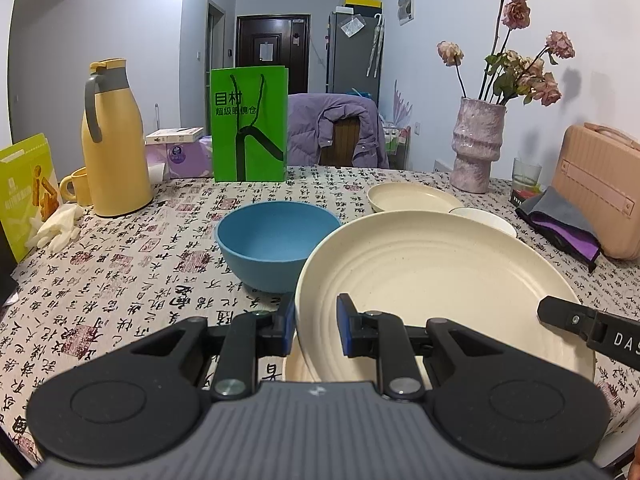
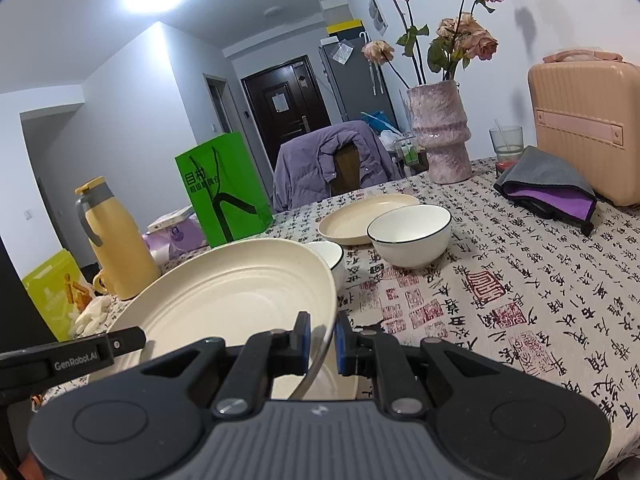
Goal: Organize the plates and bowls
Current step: 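Carry both held cream plates toward the blue bowl and white bowls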
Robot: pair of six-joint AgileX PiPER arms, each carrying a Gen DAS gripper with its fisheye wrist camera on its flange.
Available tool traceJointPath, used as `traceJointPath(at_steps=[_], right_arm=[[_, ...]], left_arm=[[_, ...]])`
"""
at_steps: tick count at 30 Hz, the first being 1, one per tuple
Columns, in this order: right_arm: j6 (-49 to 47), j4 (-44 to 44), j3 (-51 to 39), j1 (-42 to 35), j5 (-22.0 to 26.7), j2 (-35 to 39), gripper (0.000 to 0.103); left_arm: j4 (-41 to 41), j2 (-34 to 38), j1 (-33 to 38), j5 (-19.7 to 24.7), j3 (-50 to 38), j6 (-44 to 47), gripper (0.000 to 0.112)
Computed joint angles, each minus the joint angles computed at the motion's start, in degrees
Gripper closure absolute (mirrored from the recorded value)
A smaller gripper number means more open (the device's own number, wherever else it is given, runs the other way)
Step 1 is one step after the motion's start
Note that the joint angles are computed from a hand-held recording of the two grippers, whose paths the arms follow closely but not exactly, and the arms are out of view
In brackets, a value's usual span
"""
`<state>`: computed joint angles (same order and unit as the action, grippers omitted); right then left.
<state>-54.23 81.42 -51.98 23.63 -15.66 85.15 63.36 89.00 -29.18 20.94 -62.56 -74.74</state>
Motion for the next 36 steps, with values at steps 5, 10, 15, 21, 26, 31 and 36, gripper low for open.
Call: traceJointPath(at_steps=[5,10,15,21,26,31,36], right_arm=[[-1.12,0.98,-0.39,0.24,-0.11,0.91,0.091],[-2.17,2.05,-0.7,0.31,-0.25,1.84,0.091],[-2.15,1.95,-1.06,0.4,-0.27,3.0,0.091],[-1.18,0.66,-1.31,0.67,-0.66,4.37,0.091],[0.17,-0.89,-1.55,0.5,-0.48,5.58,0.091],[1.29,-2.33,-1.77,0.41,-0.44,6.72,0.091],[1.23,-2.54,-2.17,0.23,-0.36,7.61,0.091]], left_arm=[[0.46,0.62,0.24,0.01,0.2,-0.51,0.091],[0.23,1.24,0.61,-0.52,0.47,-0.29,0.091],[0.79,1.95,0.95,-0.78,0.71,-0.82,0.091],[0.95,3.05,1.3,-0.96,0.7,-1.0,0.091],[1.0,4.12,1.71,-1.24,0.48,-0.87,0.091],[0.9,5.03,1.89,-1.1,0.17,-0.56,0.091],[0.4,5.88,2.2,-1.39,-0.06,-0.1,0.091]])
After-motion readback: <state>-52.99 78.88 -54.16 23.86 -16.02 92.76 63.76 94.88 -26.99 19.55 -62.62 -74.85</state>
